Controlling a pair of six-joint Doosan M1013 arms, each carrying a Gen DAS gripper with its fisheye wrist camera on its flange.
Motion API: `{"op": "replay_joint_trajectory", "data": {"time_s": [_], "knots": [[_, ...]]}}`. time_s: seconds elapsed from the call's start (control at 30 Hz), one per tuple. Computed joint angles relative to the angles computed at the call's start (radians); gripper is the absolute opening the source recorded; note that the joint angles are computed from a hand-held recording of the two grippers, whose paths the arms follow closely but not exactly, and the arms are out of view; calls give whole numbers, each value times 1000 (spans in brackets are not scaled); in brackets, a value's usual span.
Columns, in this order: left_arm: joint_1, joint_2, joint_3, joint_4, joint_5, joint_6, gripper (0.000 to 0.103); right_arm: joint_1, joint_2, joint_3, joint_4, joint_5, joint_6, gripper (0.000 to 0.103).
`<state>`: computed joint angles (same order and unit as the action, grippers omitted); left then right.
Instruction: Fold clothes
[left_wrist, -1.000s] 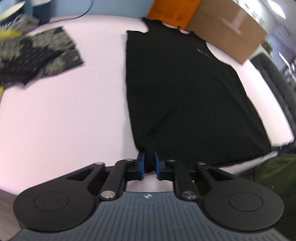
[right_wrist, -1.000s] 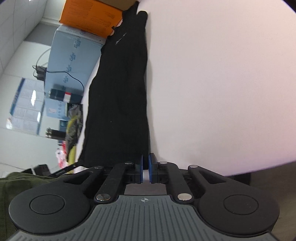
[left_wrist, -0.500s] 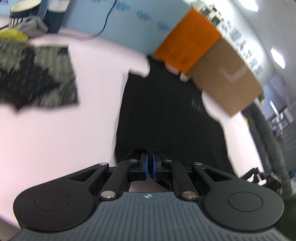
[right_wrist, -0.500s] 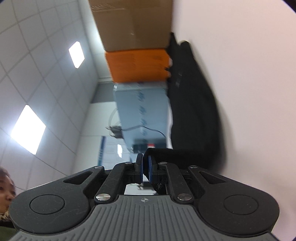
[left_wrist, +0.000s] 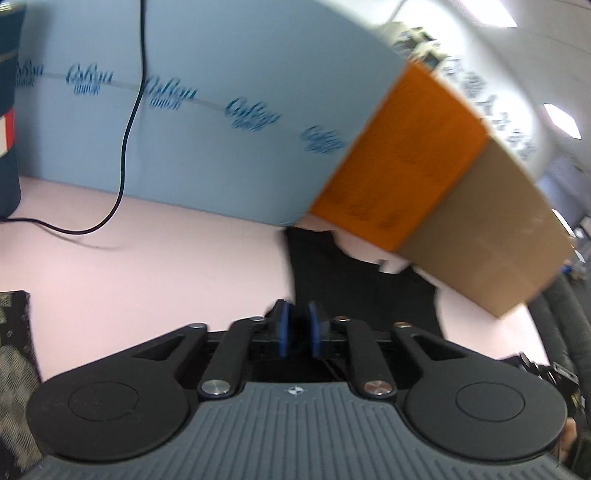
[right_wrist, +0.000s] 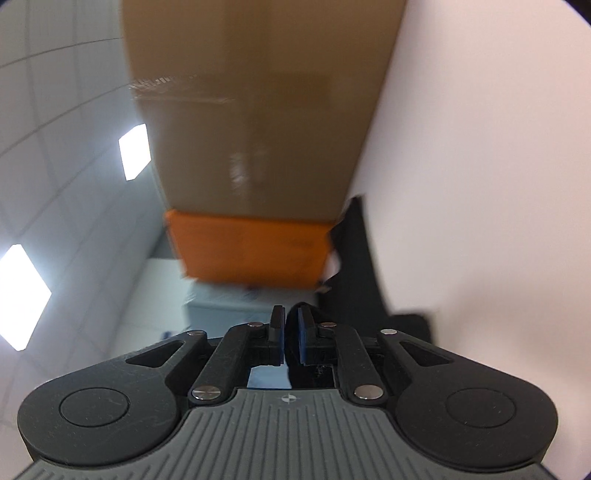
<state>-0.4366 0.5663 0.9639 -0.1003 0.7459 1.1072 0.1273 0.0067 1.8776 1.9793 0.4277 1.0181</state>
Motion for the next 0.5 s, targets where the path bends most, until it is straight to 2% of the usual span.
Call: {"op": "replay_joint_trajectory", "data": {"time_s": [0.07, 0.13, 0.27, 0.37, 0.43, 0.5], "knots": [[-2, 30, -54, 62, 52, -40, 29, -9, 2, -31, -157, -35, 133, 47], [1, 39, -79, 77, 59, -46, 44, -24, 4, -65, -314, -41, 248, 52], [6, 56, -143, 104, 54, 2, 48, -57, 10, -148, -558, -31, 415, 60], [10, 75, -221, 125, 52, 57, 54, -83, 20, -244, -724, 15, 494, 68], [11, 83, -267, 145, 25, 82, 66, -92, 32, -313, -795, 34, 493, 76], [10, 75, -270, 158, -29, 101, 72, -94, 42, -373, -833, 36, 464, 83]]}}
